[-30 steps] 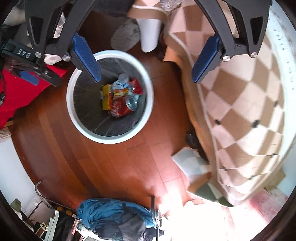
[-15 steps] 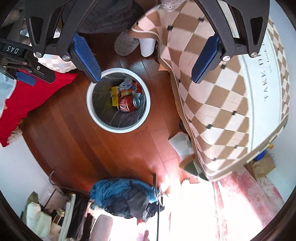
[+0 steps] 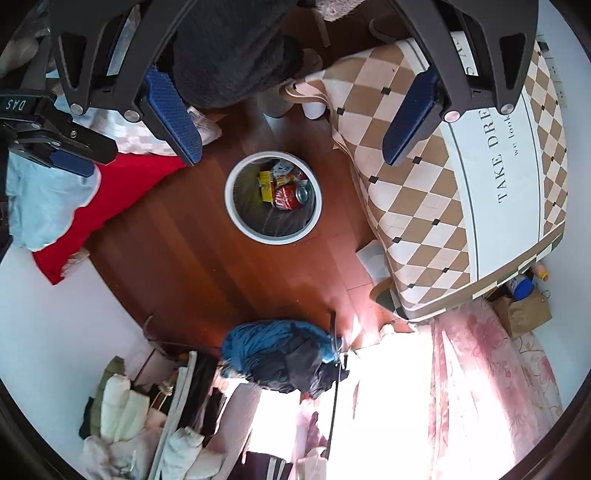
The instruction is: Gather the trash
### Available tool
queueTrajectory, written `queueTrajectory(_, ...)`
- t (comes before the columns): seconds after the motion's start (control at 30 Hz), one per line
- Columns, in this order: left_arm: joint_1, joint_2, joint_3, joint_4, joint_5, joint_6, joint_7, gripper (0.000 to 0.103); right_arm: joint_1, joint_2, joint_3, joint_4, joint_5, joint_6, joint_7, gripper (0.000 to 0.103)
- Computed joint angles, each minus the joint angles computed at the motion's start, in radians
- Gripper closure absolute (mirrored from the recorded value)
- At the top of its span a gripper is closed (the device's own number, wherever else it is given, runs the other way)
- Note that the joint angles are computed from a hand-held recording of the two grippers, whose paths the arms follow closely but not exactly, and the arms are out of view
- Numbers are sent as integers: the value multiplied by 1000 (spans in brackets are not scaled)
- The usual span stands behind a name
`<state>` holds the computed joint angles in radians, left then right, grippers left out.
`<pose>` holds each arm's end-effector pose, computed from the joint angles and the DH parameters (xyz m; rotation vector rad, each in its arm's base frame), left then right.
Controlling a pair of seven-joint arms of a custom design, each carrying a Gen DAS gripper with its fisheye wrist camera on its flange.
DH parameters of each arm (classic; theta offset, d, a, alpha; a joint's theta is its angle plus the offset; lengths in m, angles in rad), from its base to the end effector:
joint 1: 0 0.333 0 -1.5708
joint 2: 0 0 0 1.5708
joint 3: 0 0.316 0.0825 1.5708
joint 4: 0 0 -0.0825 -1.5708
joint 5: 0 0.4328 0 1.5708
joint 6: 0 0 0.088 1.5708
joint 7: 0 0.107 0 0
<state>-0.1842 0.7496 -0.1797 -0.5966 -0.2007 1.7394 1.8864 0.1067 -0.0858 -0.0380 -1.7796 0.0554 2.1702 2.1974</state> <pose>0.7647 -0.2314 0.6280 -1.3755 2.6511 -0.7808 0.6205 0.0440 0.6290 -1.2752 2.3563 -0.2070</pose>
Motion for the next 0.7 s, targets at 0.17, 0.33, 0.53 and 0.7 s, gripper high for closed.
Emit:
queueTrajectory(0.17, 39, -35, -21, -9, -51, -40, 21, 3, 21, -46, 6, -2, 32, 0, -8, 0)
queueTrajectory(0.33, 67, -79, -27, -47, -90, -57, 42, 3, 43, -65, 7, 13, 58, -9, -22, 0)
queueTrajectory(0.53, 88, -99, -27, -55, -117, -75, 49, 3, 59, -71, 9, 31, 69, -18, -33, 0)
queueTrajectory(0.7, 100, -120, -25, -77, -129, -66, 63, 3, 66, -65, 12, 51, 61, -30, -32, 0)
